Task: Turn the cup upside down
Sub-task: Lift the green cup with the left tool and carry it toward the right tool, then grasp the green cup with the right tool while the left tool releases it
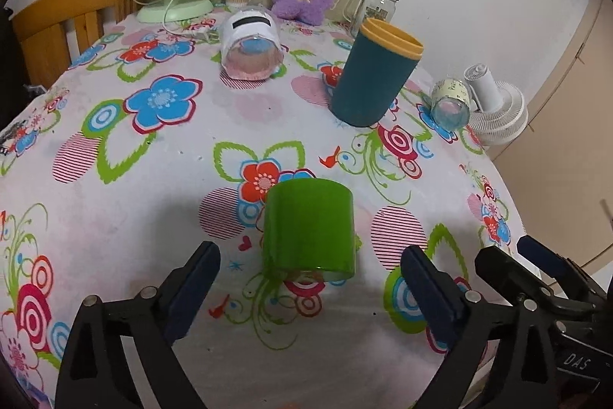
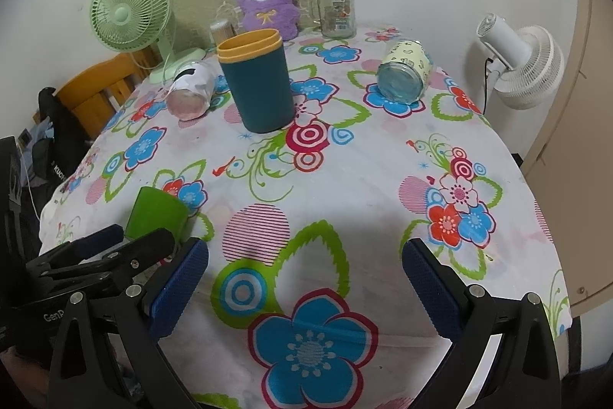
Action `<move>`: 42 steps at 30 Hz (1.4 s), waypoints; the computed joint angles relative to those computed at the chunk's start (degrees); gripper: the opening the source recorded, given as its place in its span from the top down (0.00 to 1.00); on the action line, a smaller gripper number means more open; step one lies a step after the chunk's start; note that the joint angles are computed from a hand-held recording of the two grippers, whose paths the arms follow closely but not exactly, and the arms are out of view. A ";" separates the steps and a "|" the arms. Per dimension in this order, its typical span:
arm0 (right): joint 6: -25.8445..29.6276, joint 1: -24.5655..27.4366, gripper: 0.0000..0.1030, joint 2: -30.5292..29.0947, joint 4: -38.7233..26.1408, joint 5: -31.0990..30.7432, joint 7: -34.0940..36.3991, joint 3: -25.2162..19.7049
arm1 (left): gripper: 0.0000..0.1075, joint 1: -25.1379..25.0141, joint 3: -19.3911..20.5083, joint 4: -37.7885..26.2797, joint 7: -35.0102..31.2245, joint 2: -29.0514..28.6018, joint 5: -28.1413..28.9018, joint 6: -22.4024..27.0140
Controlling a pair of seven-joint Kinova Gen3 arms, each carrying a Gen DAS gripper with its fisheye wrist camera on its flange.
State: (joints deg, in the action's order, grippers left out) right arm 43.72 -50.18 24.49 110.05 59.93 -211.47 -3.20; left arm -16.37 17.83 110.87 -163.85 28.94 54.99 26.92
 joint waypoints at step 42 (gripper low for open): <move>9.35 -5.83 0.01 16.24 -30.08 -17.84 29.14 6.62 | 0.05 -11.50 -6.99 -10.47 -8.42 4.45 -5.90 10.22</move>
State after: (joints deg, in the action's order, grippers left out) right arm 53.07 -56.01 40.73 79.97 42.09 -182.33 3.42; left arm -27.87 10.84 100.40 -172.27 33.39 49.09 37.14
